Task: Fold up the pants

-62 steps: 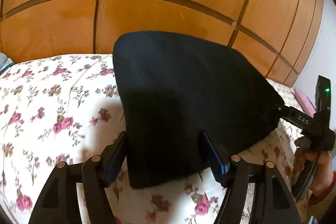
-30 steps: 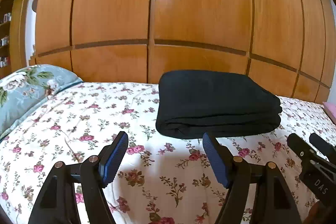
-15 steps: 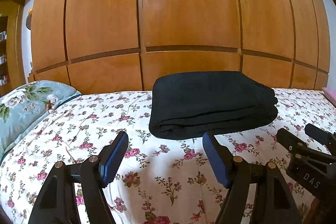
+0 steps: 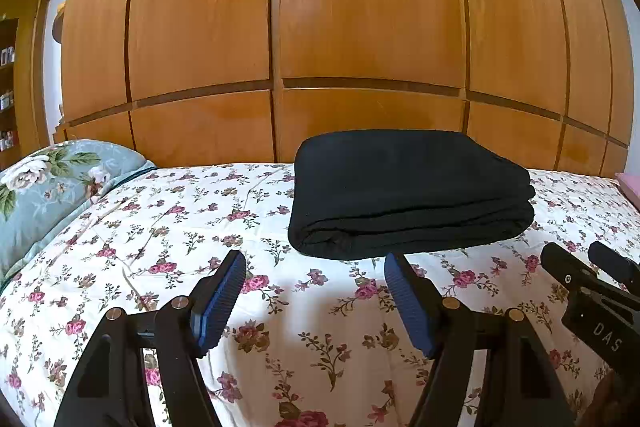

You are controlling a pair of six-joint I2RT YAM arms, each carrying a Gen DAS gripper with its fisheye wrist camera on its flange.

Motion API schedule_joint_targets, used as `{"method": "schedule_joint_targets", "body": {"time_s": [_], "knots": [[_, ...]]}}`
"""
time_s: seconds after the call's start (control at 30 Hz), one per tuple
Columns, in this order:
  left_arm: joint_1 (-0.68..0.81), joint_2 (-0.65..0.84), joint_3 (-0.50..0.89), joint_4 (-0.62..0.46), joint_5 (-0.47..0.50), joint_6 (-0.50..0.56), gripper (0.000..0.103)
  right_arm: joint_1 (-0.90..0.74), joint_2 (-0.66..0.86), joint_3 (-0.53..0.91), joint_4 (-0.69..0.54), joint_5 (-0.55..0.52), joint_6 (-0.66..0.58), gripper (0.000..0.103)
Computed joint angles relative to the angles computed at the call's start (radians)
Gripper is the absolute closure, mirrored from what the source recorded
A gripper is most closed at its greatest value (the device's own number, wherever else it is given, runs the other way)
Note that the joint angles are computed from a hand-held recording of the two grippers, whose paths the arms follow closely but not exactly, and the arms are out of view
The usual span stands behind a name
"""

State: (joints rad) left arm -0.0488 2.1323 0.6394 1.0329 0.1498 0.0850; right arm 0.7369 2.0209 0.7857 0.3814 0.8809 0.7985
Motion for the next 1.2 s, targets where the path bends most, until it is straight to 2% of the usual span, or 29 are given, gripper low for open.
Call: {"method": "schedule_joint_targets", "body": {"time_s": [0.47,1.2], "knots": [[-0.003,0.0,0.0,-0.002,-0.009,0.0,0.03,0.005,0.009,0.022,-0.045,0.004,0.048,0.025],[-0.003,0.001,0.006,-0.013,-0.012,-0.001,0.03,0.005,0.012,0.023,-0.044,0.006,0.045,0.025]]}}
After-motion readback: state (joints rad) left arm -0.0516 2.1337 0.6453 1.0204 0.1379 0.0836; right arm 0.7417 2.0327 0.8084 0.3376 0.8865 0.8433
